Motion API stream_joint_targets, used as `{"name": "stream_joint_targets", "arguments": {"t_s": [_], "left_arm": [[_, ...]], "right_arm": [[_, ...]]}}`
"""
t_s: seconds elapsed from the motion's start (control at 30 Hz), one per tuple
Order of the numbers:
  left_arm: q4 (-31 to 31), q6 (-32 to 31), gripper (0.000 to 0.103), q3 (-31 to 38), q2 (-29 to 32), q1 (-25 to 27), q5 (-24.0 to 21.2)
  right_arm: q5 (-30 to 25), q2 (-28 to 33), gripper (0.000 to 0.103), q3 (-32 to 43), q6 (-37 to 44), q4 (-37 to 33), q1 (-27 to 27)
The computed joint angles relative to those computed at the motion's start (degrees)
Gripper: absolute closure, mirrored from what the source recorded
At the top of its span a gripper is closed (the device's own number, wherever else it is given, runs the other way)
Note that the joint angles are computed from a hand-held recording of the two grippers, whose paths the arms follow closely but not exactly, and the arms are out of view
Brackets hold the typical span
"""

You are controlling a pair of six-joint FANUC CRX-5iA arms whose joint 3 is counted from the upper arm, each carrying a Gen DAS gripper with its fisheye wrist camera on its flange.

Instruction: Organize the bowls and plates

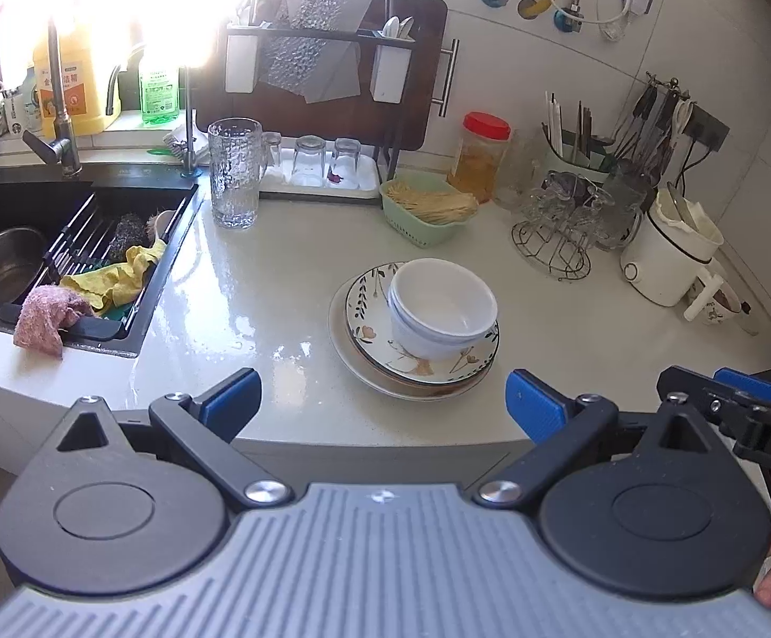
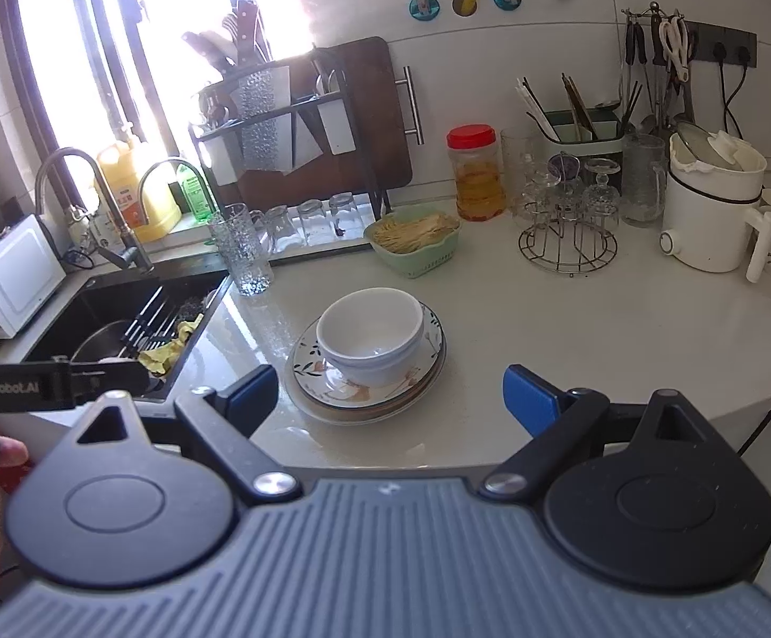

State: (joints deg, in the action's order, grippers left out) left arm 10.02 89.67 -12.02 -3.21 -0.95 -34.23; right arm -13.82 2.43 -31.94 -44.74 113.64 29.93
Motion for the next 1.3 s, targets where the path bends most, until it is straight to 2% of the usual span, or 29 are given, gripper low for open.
{"name": "stream_joint_targets", "arguments": {"t_s": [0.17,0.33,0.53,0.87,1.3], "left_arm": [[2.37,-2.63,0.003,-1.27,-0.56,0.27,-0.03],[3.42,-3.79,0.003,-1.48,-0.56,0.6,-1.06],[4.31,-3.94,0.003,-2.22,-0.94,0.67,-0.59],[6.1,-6.06,0.003,-2.22,-0.47,1.03,-0.99],[3.33,-3.58,0.003,-1.5,-0.62,0.48,-1.98]], "right_arm": [[-0.39,-0.09,0.01,-0.23,-0.23,0.59,0.37],[-3.06,0.17,0.01,-0.7,4.77,-6.66,3.13],[-3.22,0.19,0.01,-0.87,6.08,-8.2,3.88],[-4.28,0.21,0.01,-1.08,5.52,-8.71,4.18],[-3.72,0.09,0.01,-1.33,5.05,-7.72,3.78]]}}
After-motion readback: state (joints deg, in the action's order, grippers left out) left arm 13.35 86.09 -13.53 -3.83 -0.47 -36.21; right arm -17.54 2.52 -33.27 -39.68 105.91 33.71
